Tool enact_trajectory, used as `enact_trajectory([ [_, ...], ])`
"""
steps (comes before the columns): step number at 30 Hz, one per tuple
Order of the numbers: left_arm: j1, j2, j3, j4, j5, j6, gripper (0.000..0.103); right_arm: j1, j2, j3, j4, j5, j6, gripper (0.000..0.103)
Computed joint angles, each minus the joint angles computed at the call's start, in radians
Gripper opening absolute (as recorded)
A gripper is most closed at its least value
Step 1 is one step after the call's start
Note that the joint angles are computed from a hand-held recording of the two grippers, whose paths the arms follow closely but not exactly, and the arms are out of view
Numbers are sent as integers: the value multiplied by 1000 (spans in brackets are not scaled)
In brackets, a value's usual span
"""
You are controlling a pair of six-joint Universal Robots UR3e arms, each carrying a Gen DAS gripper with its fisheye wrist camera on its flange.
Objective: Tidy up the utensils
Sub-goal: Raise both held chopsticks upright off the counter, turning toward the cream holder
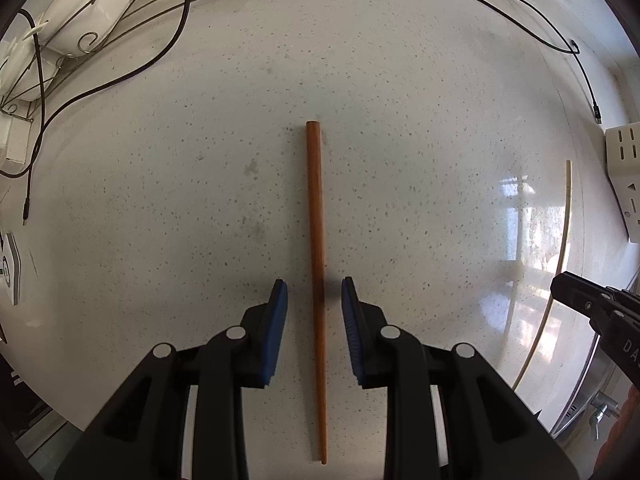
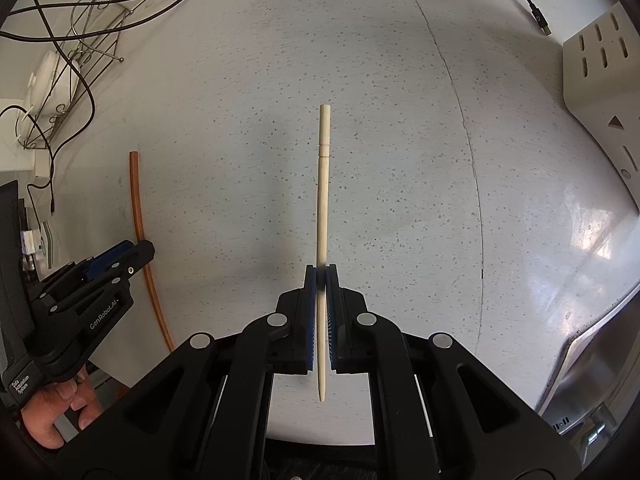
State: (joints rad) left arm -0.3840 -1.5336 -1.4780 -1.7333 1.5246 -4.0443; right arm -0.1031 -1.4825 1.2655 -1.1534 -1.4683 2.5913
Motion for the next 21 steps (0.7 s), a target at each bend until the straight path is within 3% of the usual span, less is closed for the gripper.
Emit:
enact_trajectory([
  [10, -23, -72, 48, 10, -6, -6, 27, -3, 10, -5, 2, -3, 2, 5],
  [16, -42, -112, 86, -4, 3, 1, 6, -3, 11, 2, -3, -1, 2, 5],
  [21, -46, -104, 70, 19, -6, -3, 6, 0, 9, 9, -7, -2, 5, 5],
])
